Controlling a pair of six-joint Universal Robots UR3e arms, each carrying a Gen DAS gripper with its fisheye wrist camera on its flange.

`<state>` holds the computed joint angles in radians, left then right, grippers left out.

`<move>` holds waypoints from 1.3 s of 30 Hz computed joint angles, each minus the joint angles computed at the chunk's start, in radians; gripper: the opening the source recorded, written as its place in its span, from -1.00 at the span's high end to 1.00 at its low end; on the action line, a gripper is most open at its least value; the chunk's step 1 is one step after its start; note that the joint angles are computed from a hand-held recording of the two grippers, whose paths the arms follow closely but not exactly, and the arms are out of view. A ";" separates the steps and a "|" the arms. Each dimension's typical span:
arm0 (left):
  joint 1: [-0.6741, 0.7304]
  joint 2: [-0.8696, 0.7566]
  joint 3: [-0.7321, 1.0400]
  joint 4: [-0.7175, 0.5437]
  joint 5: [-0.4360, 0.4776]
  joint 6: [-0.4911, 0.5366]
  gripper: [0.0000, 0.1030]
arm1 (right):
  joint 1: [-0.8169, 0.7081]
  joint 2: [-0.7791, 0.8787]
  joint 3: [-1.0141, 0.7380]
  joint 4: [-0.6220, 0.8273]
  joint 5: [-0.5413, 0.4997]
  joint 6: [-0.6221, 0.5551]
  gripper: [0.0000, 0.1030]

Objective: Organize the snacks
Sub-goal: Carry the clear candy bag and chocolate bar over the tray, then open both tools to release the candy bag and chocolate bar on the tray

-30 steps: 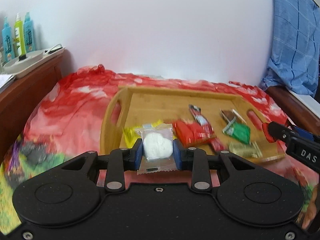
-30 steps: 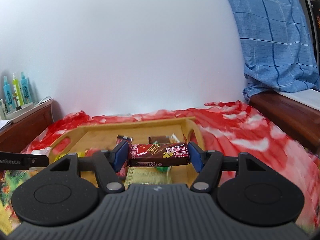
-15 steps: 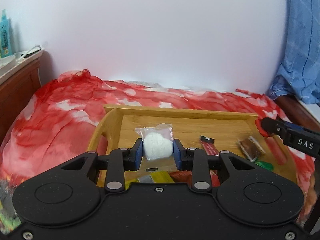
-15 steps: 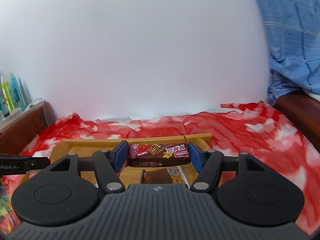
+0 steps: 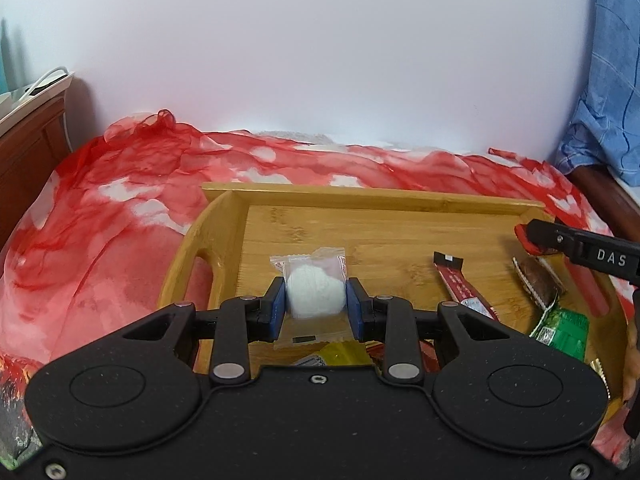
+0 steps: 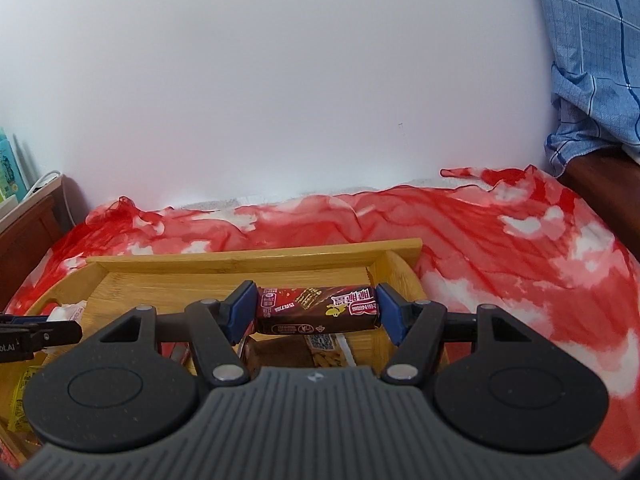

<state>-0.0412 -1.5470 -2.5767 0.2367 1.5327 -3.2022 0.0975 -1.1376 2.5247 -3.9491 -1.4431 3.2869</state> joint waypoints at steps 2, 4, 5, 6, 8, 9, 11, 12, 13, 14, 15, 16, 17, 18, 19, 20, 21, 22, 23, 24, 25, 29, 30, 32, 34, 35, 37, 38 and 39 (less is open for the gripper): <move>-0.006 -0.010 0.003 0.000 0.004 -0.001 0.42 | -0.003 0.001 0.002 -0.002 0.003 -0.001 -0.30; -0.010 -0.023 0.007 0.002 0.008 -0.004 0.42 | -0.007 0.002 -0.001 0.008 0.008 0.003 -0.30; -0.015 -0.028 0.013 -0.003 0.011 -0.006 0.42 | -0.011 0.001 0.000 0.012 0.014 0.005 -0.30; -0.018 -0.034 0.015 -0.004 0.014 -0.007 0.42 | -0.012 0.001 0.001 0.014 0.017 0.009 -0.30; -0.022 -0.042 0.017 -0.004 0.017 -0.005 0.42 | -0.011 -0.003 -0.003 0.030 0.019 0.006 -0.30; -0.023 -0.046 0.017 -0.002 0.019 -0.004 0.42 | -0.009 -0.004 -0.008 0.039 0.018 0.004 -0.30; -0.021 -0.051 0.015 0.002 0.018 -0.001 0.42 | -0.005 -0.005 -0.013 0.052 0.014 0.002 -0.31; -0.020 -0.052 0.013 0.003 0.018 -0.002 0.42 | -0.005 -0.008 -0.016 0.063 0.014 0.001 -0.30; -0.018 -0.053 0.012 0.005 0.016 -0.002 0.42 | -0.004 -0.011 -0.020 0.075 0.013 0.002 -0.30; -0.016 -0.054 0.011 0.005 0.014 -0.002 0.42 | -0.003 -0.013 -0.022 0.085 0.011 0.004 -0.30; -0.017 -0.059 0.012 0.010 0.014 -0.001 0.42 | -0.001 -0.015 -0.025 0.095 0.010 0.004 -0.30; -0.018 -0.061 0.013 0.012 0.015 0.001 0.42 | 0.000 -0.016 -0.027 0.101 0.009 0.004 -0.30; -0.017 -0.065 0.014 0.015 0.015 0.005 0.42 | -0.001 -0.017 -0.028 0.103 0.010 0.003 -0.31; -0.018 -0.069 0.015 0.018 0.016 0.007 0.42 | -0.002 -0.017 -0.028 0.105 0.011 0.003 -0.31; -0.020 -0.073 0.016 0.022 0.018 0.005 0.42 | -0.003 -0.020 -0.028 0.111 0.013 0.002 -0.31; -0.022 -0.074 0.017 0.022 0.020 0.003 0.42 | -0.005 -0.023 -0.029 0.120 0.015 0.001 -0.31; -0.024 -0.075 0.017 0.024 0.022 0.001 0.42 | -0.005 -0.027 -0.033 0.133 0.016 0.000 -0.31; -0.024 -0.075 0.017 0.024 0.022 0.003 0.42 | -0.005 -0.030 -0.036 0.143 0.017 -0.002 -0.32; -0.023 -0.075 0.016 0.023 0.022 0.005 0.42 | -0.004 -0.031 -0.038 0.148 0.017 -0.004 -0.32; -0.026 -0.075 0.017 0.024 0.026 0.007 0.42 | -0.004 -0.031 -0.039 0.152 0.016 -0.005 -0.32; -0.028 -0.076 0.017 0.025 0.028 0.010 0.42 | -0.003 -0.033 -0.041 0.157 0.016 -0.006 -0.32; -0.039 -0.079 0.022 0.021 0.035 0.024 0.42 | 0.000 -0.038 -0.049 0.181 0.015 -0.014 -0.34; -0.041 -0.078 0.021 0.019 0.036 0.026 0.41 | -0.001 -0.038 -0.049 0.180 0.018 -0.015 -0.34; -0.039 -0.073 0.022 0.010 0.032 0.028 0.41 | -0.003 -0.037 -0.048 0.178 0.022 -0.016 -0.38; -0.040 -0.068 0.025 0.000 0.036 0.024 0.41 | -0.008 -0.034 -0.043 0.166 0.030 -0.014 -0.52; -0.044 -0.067 0.028 -0.006 0.045 0.020 0.38 | -0.013 -0.033 -0.039 0.156 0.035 -0.012 -0.55; -0.055 -0.065 0.030 -0.008 0.065 0.016 0.28 | -0.030 -0.026 -0.023 0.123 0.063 -0.010 -0.64; -0.062 -0.062 0.029 -0.007 0.076 0.015 0.20 | -0.040 -0.023 -0.015 0.104 0.078 -0.011 -0.71; -0.069 -0.056 0.029 -0.010 0.087 0.015 0.14 | -0.047 -0.021 -0.007 0.086 0.090 -0.012 -0.73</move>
